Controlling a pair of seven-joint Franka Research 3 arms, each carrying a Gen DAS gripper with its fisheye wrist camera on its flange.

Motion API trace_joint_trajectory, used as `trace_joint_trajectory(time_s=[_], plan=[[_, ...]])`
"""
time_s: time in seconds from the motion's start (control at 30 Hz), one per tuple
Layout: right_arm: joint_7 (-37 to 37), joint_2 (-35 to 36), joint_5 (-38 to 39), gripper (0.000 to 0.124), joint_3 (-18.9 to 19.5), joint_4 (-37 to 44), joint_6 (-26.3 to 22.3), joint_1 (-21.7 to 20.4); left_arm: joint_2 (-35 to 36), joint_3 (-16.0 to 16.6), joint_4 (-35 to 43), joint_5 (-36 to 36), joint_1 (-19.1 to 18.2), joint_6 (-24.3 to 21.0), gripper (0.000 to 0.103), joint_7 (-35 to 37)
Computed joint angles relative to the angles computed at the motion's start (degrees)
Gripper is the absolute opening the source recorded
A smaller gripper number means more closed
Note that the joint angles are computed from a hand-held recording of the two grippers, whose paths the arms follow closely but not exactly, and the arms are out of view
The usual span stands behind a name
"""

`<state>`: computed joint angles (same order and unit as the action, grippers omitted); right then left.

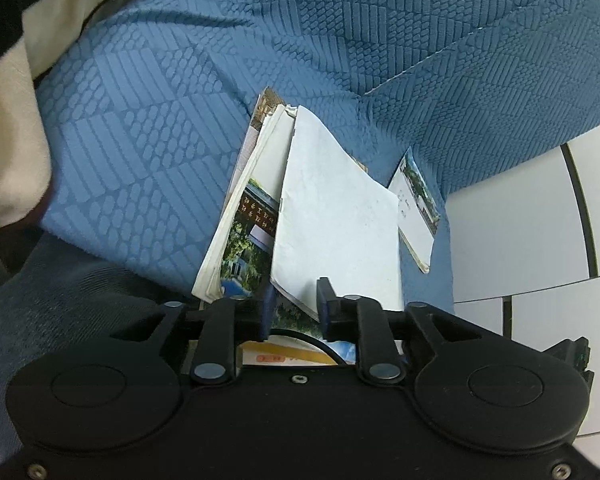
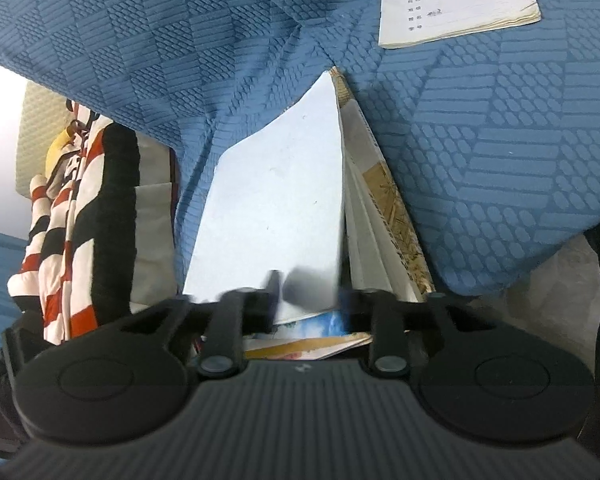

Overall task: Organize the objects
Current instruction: 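Lower the white sheet onto the book stack and open both tools, then move both tools back toward the remaining photo booklet on the seat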

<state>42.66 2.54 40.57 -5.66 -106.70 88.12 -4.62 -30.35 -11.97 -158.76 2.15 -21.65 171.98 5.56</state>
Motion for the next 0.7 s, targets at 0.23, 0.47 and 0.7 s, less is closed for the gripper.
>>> trace_joint_trajectory(time_s=[0.23, 0.47, 0.7], plan=[[-2.73, -1.57, 1.1, 0.074, -0.95, 0.04, 0.68, -1.15, -3.83, -3.48, 2.06, 2.3, 1.52, -7.16, 0.045, -2.38], [-8.01, -3.4, 3.83, 0.074, -2.22, 1.37, 1.38, -2.54, -4.96, -6.82, 7.64, 7.15, 3.06, -14.02, 0.06, -3.86], [-13.15, -4.27, 8.15, 0.074, -4.02, 4.27, 1.32, -4.54, -4.04, -9.1, 13.05, 11.29, 3.93, -15.82, 0.083, -5.5]])
